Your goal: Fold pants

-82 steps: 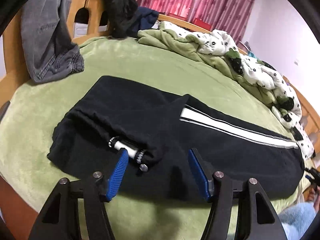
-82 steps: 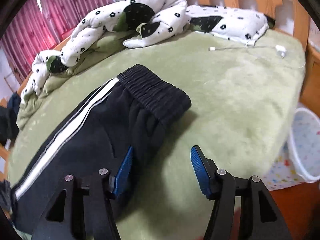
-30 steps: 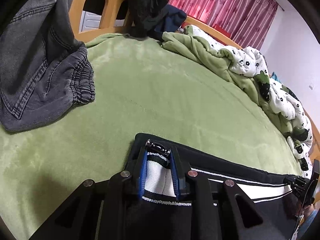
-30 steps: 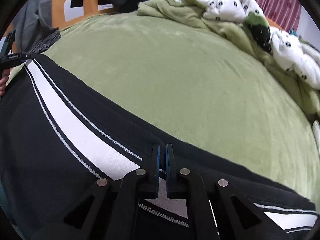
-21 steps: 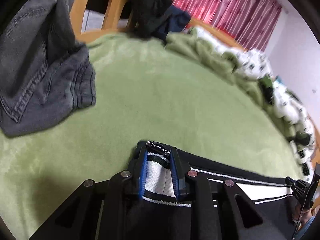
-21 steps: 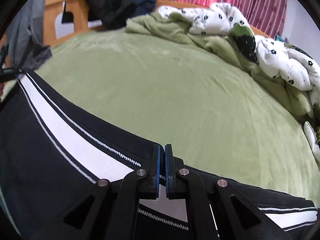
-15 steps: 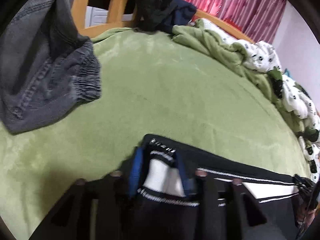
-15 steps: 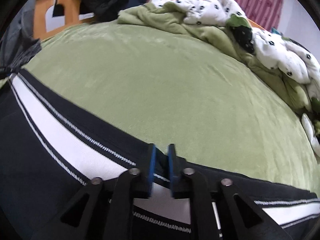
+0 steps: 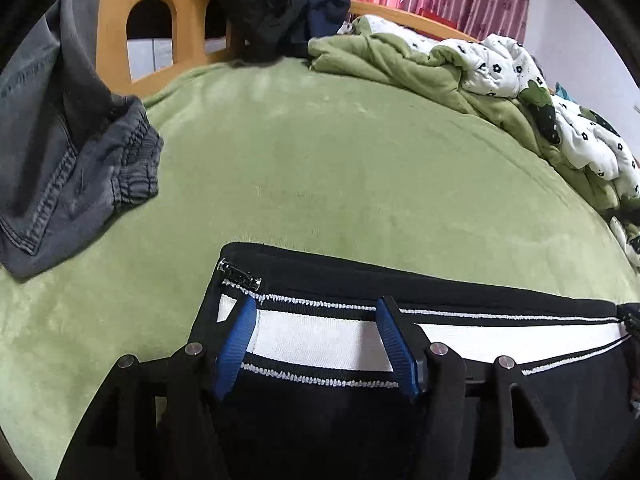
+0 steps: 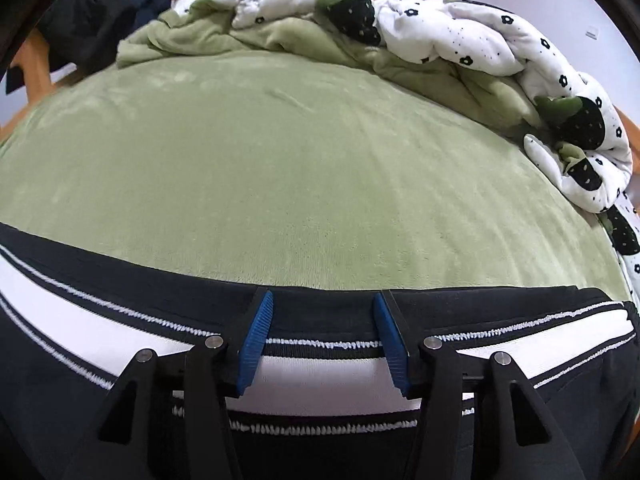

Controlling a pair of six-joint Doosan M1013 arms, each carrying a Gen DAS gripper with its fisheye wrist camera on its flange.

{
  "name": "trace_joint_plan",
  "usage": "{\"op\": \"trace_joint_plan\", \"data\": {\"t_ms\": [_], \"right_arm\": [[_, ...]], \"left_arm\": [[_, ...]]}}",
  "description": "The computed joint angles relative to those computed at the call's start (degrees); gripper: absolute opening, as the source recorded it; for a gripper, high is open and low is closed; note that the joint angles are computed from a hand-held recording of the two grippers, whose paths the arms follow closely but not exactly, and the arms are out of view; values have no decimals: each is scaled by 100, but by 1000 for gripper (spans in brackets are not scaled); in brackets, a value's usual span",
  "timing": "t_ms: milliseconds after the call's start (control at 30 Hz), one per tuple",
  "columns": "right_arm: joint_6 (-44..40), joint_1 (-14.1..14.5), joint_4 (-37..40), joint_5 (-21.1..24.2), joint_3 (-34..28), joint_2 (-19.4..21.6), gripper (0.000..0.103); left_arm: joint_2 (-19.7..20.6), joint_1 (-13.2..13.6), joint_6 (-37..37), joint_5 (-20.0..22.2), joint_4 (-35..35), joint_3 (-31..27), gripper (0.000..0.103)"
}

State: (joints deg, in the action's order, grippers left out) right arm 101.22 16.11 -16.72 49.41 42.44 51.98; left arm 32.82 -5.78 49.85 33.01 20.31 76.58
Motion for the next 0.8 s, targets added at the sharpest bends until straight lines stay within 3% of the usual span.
{"op": "trace_joint_plan", "data": {"t_ms": [200,400,533,600,733,800], "right_arm": [[767,92,-319,-3,384,-318,52],[98,181,572,163,783,-776,53],[-58,358,657,-110,1284,-1241,54],[48,439,585,-297,1507,-1463,60],[598,575,442,-763,1959,-1872,67],[536,580,909,-857,2126,-2025,67]], "left_arm": [[-392,65,548,-116,-872,360,60],[-954,50,848,-479,-1581,964,60],[-1328,-79,998,-556,-1694,1102,60],[-1516,-122,1179,-650,-1895,1157,60],[-1808,-343,747,-463,-1134,1159,60],[-1880,-409,691,-372,-1022,1168,60]]}}
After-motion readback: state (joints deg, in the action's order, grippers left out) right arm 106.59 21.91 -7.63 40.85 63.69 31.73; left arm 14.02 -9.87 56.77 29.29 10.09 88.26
